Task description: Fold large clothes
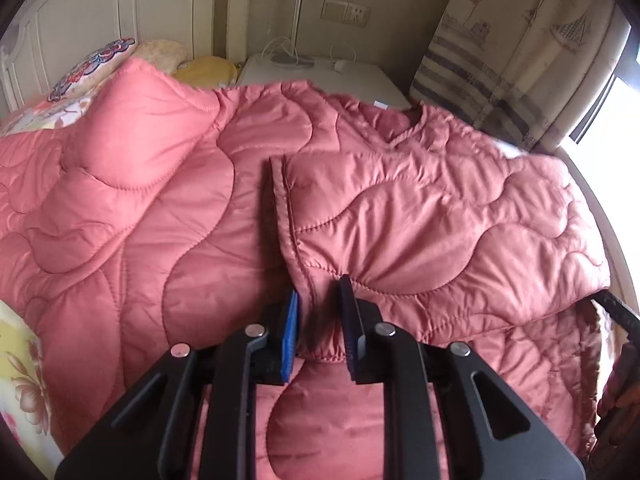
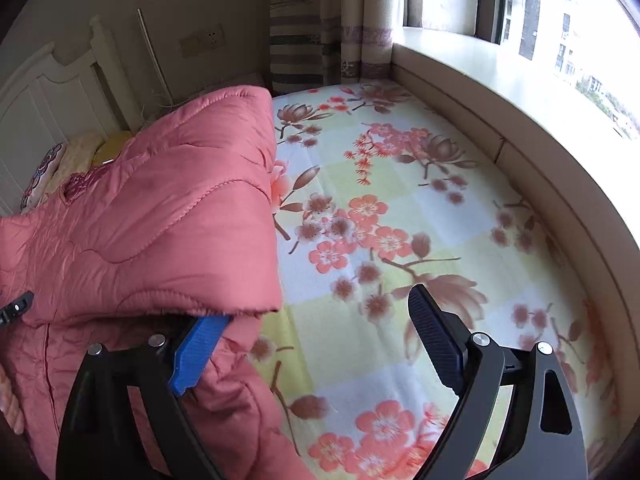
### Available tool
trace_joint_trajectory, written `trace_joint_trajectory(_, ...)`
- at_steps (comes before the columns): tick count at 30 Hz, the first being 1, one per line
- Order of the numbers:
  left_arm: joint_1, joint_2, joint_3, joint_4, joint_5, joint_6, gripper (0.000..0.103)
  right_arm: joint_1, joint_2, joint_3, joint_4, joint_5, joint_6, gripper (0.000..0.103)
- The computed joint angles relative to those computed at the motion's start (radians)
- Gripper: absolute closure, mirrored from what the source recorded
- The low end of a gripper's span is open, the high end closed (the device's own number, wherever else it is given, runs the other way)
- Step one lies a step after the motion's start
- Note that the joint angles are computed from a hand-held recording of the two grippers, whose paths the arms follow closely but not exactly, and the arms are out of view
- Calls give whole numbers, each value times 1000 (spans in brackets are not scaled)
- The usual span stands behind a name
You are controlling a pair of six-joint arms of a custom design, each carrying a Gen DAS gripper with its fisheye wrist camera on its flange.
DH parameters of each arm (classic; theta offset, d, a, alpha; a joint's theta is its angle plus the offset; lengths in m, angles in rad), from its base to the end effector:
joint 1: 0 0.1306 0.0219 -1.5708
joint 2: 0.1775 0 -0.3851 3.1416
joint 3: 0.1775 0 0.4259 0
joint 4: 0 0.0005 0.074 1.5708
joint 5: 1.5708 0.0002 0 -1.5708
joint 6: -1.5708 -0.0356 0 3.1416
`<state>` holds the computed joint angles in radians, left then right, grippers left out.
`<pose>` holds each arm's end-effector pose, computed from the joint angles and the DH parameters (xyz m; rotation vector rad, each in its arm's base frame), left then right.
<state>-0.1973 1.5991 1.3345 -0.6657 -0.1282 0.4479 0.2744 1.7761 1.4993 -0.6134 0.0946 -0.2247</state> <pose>0.5664 -0.1091 0.3084 -0.3642 2.4668 -0.1104 0.6211 0.1708 0.2863 -0.0199 2.4581 0.1022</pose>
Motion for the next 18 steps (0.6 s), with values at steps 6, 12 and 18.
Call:
trace_joint_trajectory(6,-14,-135,-105,195,-85,-3,15,-10,-166,-153,235,-67,36,37)
trace_joint_trajectory(12,-33,64,72,5,-41,-48,15,70,38,94,70,-59,193,43)
trace_joint_trajectory(18,-17,89,75,-9,15,-72,11,4,126,170,-55,-160,51,39)
